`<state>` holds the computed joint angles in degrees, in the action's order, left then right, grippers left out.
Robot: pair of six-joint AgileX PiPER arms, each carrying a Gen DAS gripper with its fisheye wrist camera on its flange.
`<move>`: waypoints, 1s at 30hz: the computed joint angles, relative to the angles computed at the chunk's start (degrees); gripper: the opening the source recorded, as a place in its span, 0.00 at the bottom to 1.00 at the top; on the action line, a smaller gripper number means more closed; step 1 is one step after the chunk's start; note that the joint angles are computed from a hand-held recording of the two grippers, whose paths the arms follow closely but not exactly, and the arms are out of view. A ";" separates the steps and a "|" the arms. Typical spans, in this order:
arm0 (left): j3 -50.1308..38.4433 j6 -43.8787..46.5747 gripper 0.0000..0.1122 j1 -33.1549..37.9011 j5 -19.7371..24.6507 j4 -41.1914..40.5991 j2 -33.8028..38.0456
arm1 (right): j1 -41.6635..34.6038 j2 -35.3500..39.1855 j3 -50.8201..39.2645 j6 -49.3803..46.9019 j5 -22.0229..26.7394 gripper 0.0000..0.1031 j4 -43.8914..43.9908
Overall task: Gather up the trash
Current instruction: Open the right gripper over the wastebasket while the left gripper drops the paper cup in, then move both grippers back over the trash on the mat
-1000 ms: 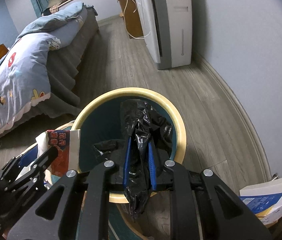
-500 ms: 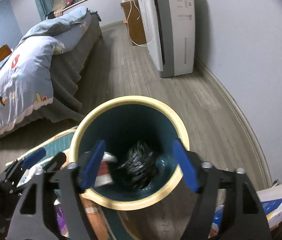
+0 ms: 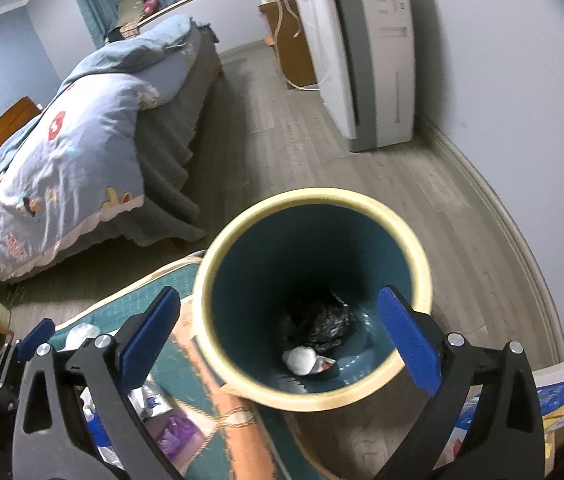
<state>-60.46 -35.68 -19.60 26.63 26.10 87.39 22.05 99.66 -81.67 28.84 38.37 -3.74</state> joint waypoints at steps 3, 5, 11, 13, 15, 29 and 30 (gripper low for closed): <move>2.39 1.92 0.86 2.13 1.33 -0.45 -3.66 | 2.42 0.38 -1.21 0.93 0.79 0.95 -0.99; 4.10 3.95 0.86 3.67 2.11 -1.54 -6.41 | 4.09 0.72 -2.25 1.56 1.33 0.95 -1.56; 4.51 20.21 0.86 10.35 8.53 -12.60 -16.57 | 8.68 1.13 -4.87 3.32 2.30 0.95 -2.46; 4.06 26.09 0.86 13.85 11.16 -15.55 -20.27 | 10.06 1.06 -5.51 4.01 2.31 0.95 -3.01; 2.67 33.92 0.86 19.61 14.37 -22.24 -22.51 | 11.88 1.46 -6.96 4.92 2.93 0.95 -3.83; 10.30 66.62 0.87 50.33 15.57 -45.94 -26.35 | 23.02 9.30 -15.78 4.07 10.40 0.95 -7.43; 10.08 68.33 0.87 52.01 15.90 -47.14 -25.42 | 23.44 10.03 -16.34 3.67 10.72 0.95 -7.31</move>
